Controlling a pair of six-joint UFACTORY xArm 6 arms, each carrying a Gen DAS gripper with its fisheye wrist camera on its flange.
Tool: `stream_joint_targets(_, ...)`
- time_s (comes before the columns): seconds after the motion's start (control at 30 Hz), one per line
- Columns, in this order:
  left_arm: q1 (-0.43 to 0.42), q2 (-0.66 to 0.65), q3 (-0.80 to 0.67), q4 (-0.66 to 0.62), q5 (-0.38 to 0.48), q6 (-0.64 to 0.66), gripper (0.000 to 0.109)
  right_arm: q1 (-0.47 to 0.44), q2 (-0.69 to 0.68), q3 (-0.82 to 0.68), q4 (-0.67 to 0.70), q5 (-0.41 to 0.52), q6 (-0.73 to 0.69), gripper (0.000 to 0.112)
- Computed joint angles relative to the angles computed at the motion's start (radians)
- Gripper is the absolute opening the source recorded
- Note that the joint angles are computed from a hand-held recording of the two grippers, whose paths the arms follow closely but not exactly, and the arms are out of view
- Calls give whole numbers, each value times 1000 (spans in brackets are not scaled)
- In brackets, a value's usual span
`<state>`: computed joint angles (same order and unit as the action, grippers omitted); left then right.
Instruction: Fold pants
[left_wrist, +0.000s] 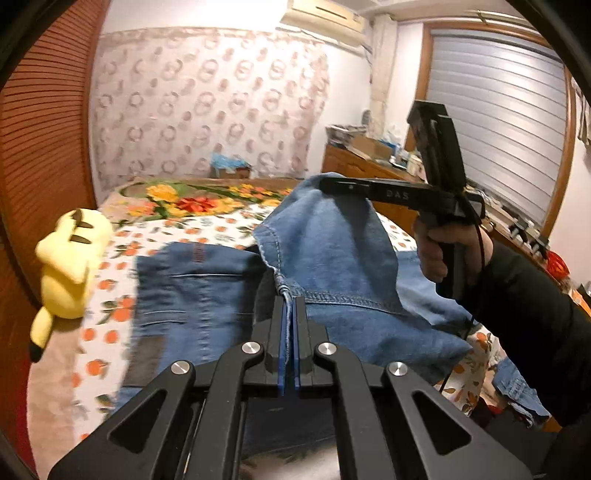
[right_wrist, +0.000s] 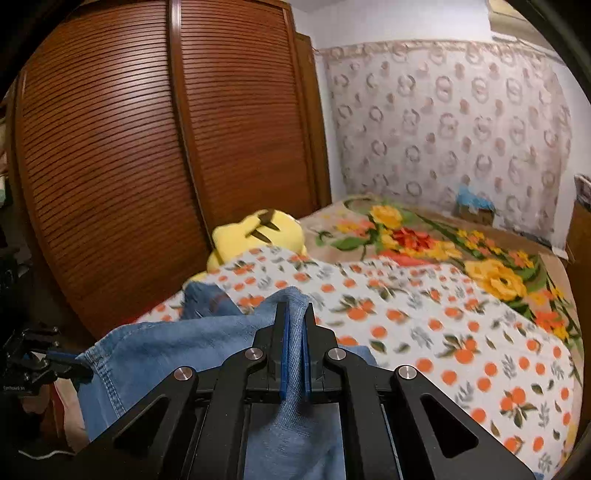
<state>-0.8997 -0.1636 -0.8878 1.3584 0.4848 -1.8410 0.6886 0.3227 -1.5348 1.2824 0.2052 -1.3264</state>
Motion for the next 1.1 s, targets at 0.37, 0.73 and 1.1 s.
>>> stream_joint_targets(0.37, -36, -180, 150, -37, 169, 1, 4, 32, 67, -72, 269, 31, -311, 5)
stream_joint_targets(0.73, 58, -133, 244, -167, 64, 19, 4, 36, 152, -75, -284, -34, 225, 46)
stream_joint_targets(1.1, 59, -123, 230, -192, 92, 27, 43, 46, -70, 233, -243, -191, 234, 52)
